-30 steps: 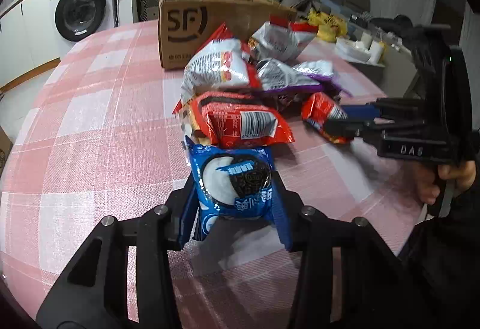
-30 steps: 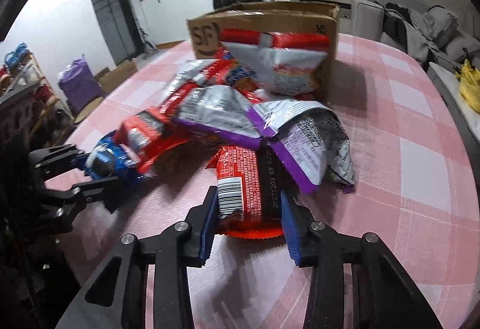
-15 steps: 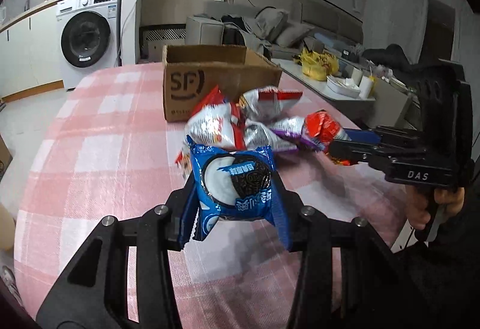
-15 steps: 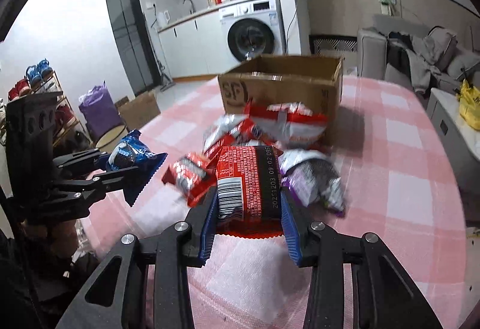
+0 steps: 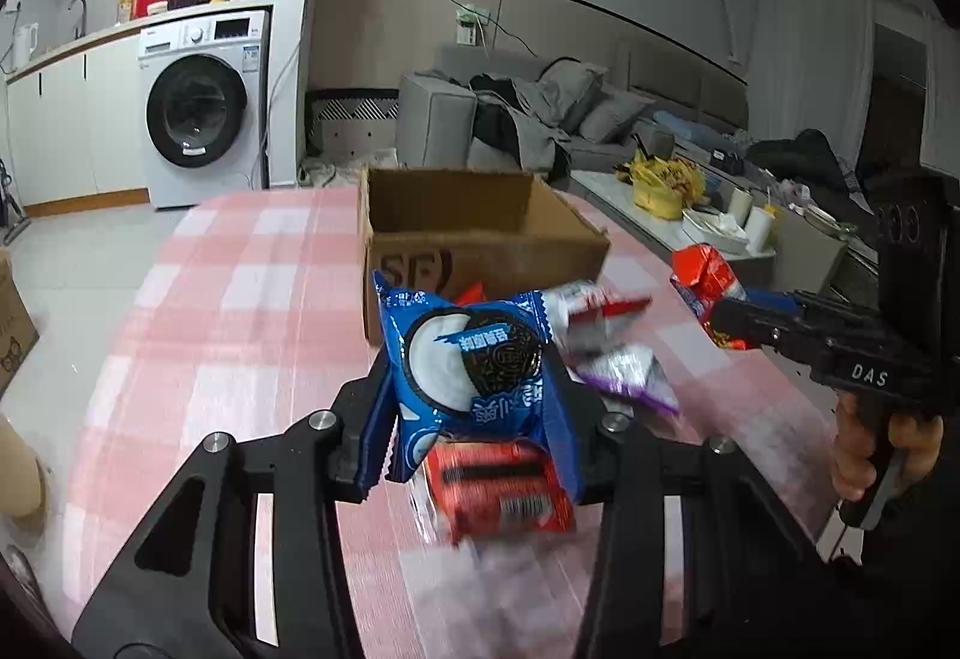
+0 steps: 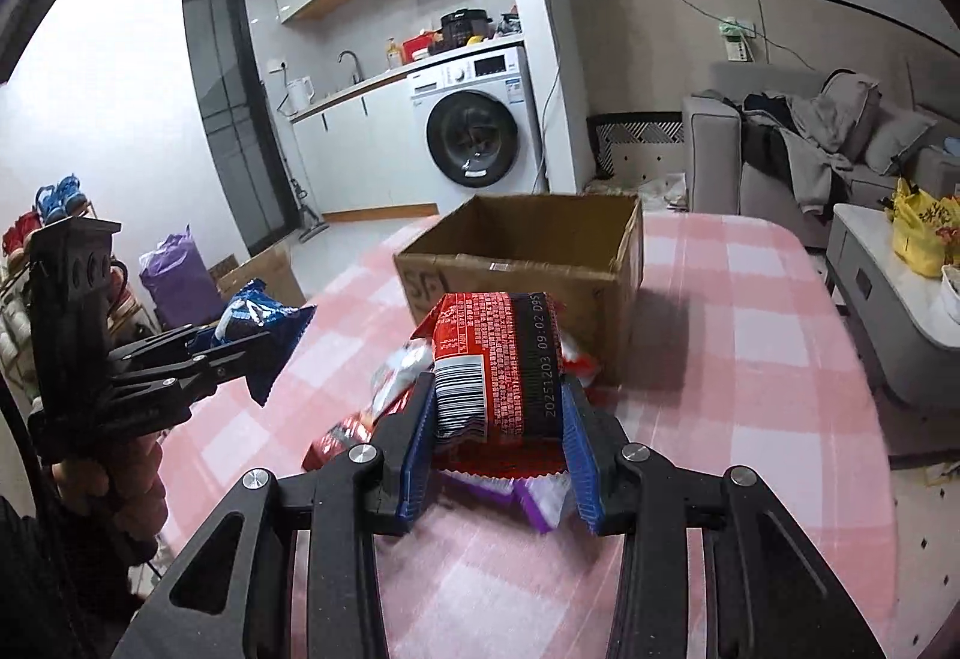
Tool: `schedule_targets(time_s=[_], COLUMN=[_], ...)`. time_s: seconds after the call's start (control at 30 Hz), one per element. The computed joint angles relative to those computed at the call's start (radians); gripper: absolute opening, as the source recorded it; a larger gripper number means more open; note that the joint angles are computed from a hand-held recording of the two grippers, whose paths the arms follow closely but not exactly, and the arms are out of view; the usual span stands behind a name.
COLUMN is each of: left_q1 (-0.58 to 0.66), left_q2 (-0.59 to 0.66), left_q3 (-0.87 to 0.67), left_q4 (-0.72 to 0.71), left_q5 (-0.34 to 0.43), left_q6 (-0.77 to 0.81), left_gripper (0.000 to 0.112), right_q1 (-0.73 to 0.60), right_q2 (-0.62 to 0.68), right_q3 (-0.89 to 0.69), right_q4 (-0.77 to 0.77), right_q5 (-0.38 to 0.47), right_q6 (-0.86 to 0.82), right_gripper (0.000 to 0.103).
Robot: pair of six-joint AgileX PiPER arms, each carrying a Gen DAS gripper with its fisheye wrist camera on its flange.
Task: Organize snacks
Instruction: 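Lift both held packs and carry them over the open cardboard box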
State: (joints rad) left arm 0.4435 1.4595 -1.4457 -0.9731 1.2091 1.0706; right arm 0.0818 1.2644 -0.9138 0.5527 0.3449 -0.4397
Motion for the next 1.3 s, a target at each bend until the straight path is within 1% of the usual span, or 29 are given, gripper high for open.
schedule_targets(time_s=[0.07, 0.17, 0.33, 0.57, 0.73, 0.9, 0.97, 1.0, 1.07, 1.17, 1.2, 1.27, 1.3], left_q1=[-0.023, -0.064, -0.127, -0.201, -0.241, -0.266, -0.275, -0.277, -0.284, -0.299, -0.304, -0.313, -0.320], left_q2=[0.029, 0.066, 0.133, 0.266, 0.374, 0.483, 0.514, 0.543, 0.563, 0.620, 0.651, 0.715, 0.743], left_q3=[-0.048, -0.115, -0.228, -0.422, -0.582, -0.727, -0.760, -0.801, -0.819, -0.906, -0.957, -1.064, -1.110], left_q4=[-0.003, 0.009, 0.046, 0.102, 0.149, 0.175, 0.189, 0.190, 0.196, 0.216, 0.222, 0.239, 0.256], left_q5=[-0.006, -0.030, -0.058, -0.067, -0.054, -0.040, -0.047, -0.033, -0.036, -0.031, -0.019, 0.001, 0.009], left_q6=[-0.037, -0.083, -0.154, -0.254, -0.335, -0.388, -0.400, -0.419, -0.427, -0.457, -0.474, -0.508, -0.529], left_gripper=[0.041, 0.041, 0.041, 0.041, 0.041, 0.041, 0.041, 0.041, 0.041, 0.041, 0.041, 0.041, 0.041], right_q1=[-0.012, -0.015, -0.039, -0.059, -0.056, -0.071, -0.075, -0.073, -0.075, -0.074, -0.076, -0.073, -0.075], right_q2=[0.015, 0.043, 0.087, 0.196, 0.263, 0.332, 0.352, 0.360, 0.385, 0.417, 0.430, 0.456, 0.473], right_q3=[-0.031, -0.081, -0.150, -0.276, -0.360, -0.434, -0.450, -0.458, -0.481, -0.511, -0.522, -0.547, -0.567], right_q4=[0.013, -0.026, -0.014, 0.001, -0.030, -0.023, -0.017, -0.030, -0.032, -0.018, 0.001, -0.013, -0.016], right_q5=[0.013, 0.027, 0.047, 0.073, 0.096, 0.110, 0.111, 0.107, 0.108, 0.112, 0.112, 0.110, 0.122], right_q6=[-0.012, 0.026, 0.022, 0.024, 0.055, 0.068, 0.064, 0.077, 0.087, 0.080, 0.062, 0.073, 0.079], right_gripper=[0.040, 0.040, 0.040, 0.040, 0.040, 0.040, 0.040, 0.040, 0.040, 0.040, 0.039, 0.040, 0.040])
